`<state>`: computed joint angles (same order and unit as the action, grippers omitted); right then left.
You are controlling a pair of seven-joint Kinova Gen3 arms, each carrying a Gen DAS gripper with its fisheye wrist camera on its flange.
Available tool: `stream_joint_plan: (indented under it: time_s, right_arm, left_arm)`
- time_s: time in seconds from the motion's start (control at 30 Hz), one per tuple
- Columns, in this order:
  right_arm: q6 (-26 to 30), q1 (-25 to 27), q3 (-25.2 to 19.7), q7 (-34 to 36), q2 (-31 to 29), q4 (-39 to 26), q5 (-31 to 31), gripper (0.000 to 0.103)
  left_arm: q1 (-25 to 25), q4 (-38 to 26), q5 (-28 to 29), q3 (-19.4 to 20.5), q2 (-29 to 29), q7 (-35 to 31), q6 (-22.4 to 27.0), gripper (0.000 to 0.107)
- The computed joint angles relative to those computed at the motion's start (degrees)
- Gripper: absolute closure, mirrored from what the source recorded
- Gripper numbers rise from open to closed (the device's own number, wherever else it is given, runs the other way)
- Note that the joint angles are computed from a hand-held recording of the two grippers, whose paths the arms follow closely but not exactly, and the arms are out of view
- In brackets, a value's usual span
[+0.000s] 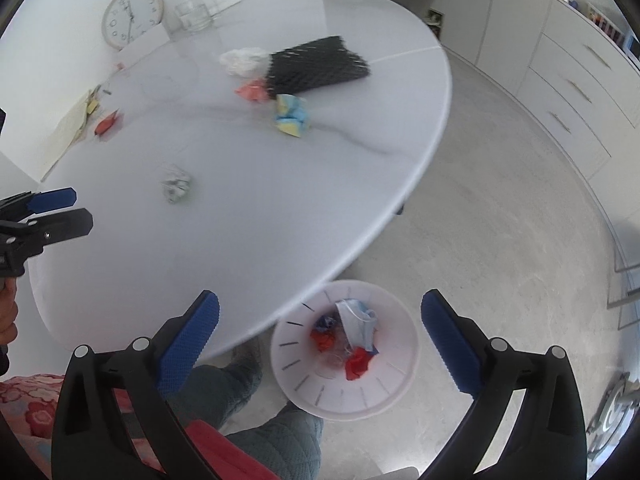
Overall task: Collect trash
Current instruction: 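Move both tools back over the table toward the grey crumpled paper, then grasp the grey crumpled paper with the right gripper while the left gripper grasps the red snack packet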
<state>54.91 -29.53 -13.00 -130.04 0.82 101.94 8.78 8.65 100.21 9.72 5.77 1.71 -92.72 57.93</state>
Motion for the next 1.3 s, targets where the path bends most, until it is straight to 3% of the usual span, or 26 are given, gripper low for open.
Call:
stream_joint_plan:
  time_s: [0.27,0.53,0.73,0.83,0.9,0.97,1.2,1.3]
  right_arm:
    - [-0.9,-4.8,-0.1,-0.6,9.6,-9.9,-0.7,0.003]
    - [-2.1,-9.6,3.0,-4.7,18.2,-17.4,-1.1,0.003]
    - [1.0,-11.8,5.0,-8.1,24.5,-23.9,-1.8,0.019]
    - [4.1,-13.5,6.0,-9.7,27.1,-27.3,-0.7,0.040]
    - [6.3,-14.5,6.5,-10.3,28.6,-29.5,-0.1,0.064]
    - [5.6,-14.2,6.4,-10.9,28.9,-29.7,-0.9,0.073]
    - [7.4,-14.8,6.5,-10.8,29.8,-33.3,-1.0,0.073]
    - [9.6,-15.1,6.4,-9.4,31.1,-37.7,-1.1,0.073]
  left_arm:
    - [-9.3,0.0,3.4,-6.0,0.8,-8.0,1.4,0.017]
    - [-16.5,-2.1,5.5,-8.0,3.7,-16.6,3.2,0.017]
    - [-20.9,-4.5,6.6,-8.6,6.8,-22.8,4.8,0.017]
    - [-22.4,-5.8,7.0,-8.5,8.3,-25.2,5.2,0.017]
    - [-23.3,-6.4,7.4,-8.4,9.1,-26.3,5.4,0.017]
    - [-24.3,-7.3,8.2,-8.4,10.3,-27.2,5.9,0.017]
    - [-26.8,-9.9,9.2,-8.1,13.9,-29.4,5.4,0.017]
    - [-28.1,-11.7,9.7,-7.8,15.6,-30.7,3.9,0.017]
